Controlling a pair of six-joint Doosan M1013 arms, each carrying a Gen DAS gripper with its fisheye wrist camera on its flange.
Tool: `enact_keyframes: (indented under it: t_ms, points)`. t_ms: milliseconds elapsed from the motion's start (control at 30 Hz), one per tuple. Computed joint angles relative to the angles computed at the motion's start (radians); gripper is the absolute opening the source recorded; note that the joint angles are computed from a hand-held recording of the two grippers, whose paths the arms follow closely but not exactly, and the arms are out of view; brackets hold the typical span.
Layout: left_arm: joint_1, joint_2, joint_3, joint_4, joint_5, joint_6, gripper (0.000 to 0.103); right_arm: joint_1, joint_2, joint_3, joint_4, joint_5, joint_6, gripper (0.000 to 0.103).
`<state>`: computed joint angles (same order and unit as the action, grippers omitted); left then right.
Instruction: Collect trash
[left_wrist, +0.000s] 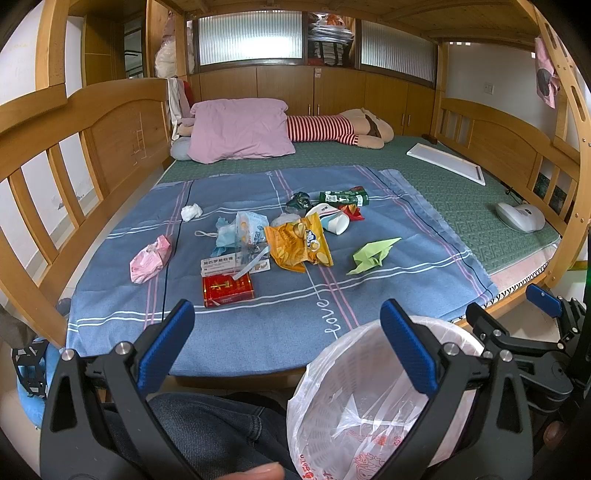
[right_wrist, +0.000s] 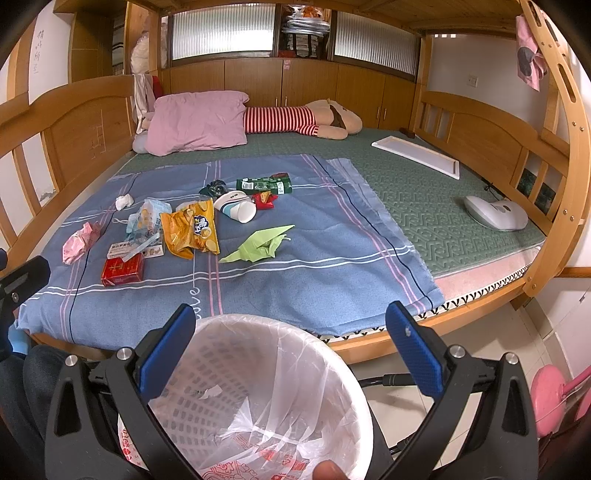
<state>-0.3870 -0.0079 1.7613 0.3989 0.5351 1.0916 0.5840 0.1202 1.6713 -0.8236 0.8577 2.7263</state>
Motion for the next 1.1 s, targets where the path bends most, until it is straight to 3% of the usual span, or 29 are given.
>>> enact_keyframes:
  t_ms: [1100]
  points:
    - [0.004,0.005,0.003,-0.01,0.001,0.006,0.1,-0.003,0.002,0.009,0.004,-0.006,0.001,0.1]
